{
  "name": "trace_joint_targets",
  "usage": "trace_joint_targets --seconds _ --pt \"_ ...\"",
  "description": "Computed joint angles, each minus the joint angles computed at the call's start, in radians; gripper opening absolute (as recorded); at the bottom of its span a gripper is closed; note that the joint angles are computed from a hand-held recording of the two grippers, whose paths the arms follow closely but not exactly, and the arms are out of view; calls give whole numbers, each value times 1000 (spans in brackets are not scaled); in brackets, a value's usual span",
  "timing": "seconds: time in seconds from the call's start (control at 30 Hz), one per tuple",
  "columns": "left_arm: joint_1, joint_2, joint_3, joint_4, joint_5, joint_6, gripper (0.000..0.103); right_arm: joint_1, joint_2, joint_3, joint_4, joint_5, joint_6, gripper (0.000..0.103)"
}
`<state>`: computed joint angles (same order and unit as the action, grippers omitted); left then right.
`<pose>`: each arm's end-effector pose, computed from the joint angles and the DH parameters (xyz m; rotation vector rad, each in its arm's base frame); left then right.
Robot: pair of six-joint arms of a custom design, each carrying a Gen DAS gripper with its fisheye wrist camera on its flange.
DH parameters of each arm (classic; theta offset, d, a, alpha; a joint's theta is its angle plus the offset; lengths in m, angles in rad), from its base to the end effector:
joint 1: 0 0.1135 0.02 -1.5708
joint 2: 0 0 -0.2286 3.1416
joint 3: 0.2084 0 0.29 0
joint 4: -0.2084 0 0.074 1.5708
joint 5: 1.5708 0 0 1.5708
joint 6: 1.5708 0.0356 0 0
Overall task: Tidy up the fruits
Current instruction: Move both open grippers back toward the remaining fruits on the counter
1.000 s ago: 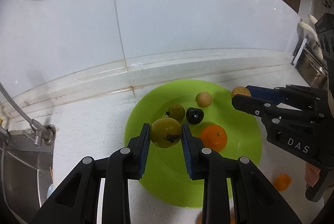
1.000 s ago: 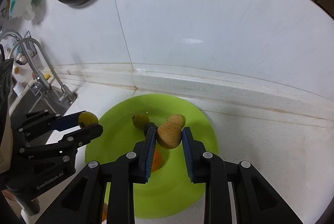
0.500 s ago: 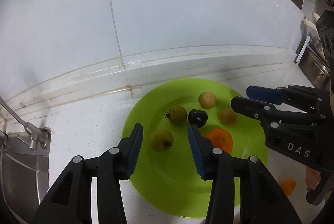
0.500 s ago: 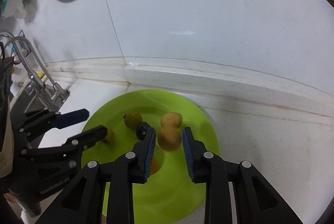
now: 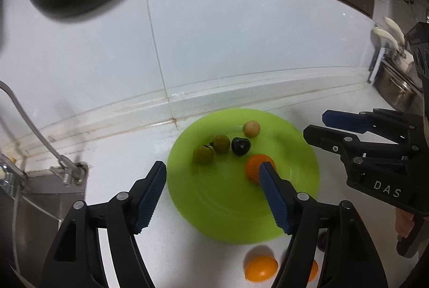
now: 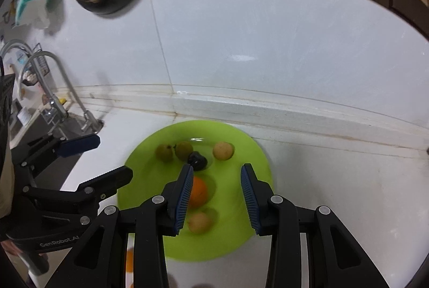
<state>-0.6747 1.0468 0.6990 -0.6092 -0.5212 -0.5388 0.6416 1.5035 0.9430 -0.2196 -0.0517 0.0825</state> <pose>0.2088 -0.1443 0.1854 -0.0386 2.3603 0.0902 0.2831 0.2138 0.1645 -0.6836 2.2880 0.4107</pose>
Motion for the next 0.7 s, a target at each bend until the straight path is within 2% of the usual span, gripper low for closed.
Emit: trace_joint_targets --seconds 0.1,0.2,0.43,0.5,0.7 --pt "-73 -42 8 -62 -75 -41 76 9 -91 -64 -8 11 4 39" --pt "-143 -79 18 -124 -134 -96 79 14 -182 -120 -25 19 17 46" --pt "-308 -101 50 -249 -232 -241 80 44 -414 -244 -94 74 51 46" --pt "-355 -88 65 -286 -260 -293 84 50 -477 -278 -115 85 60 46" --pt "-474 -66 72 -354 -297 -422 86 75 -647 -371 -187 109 86 46"
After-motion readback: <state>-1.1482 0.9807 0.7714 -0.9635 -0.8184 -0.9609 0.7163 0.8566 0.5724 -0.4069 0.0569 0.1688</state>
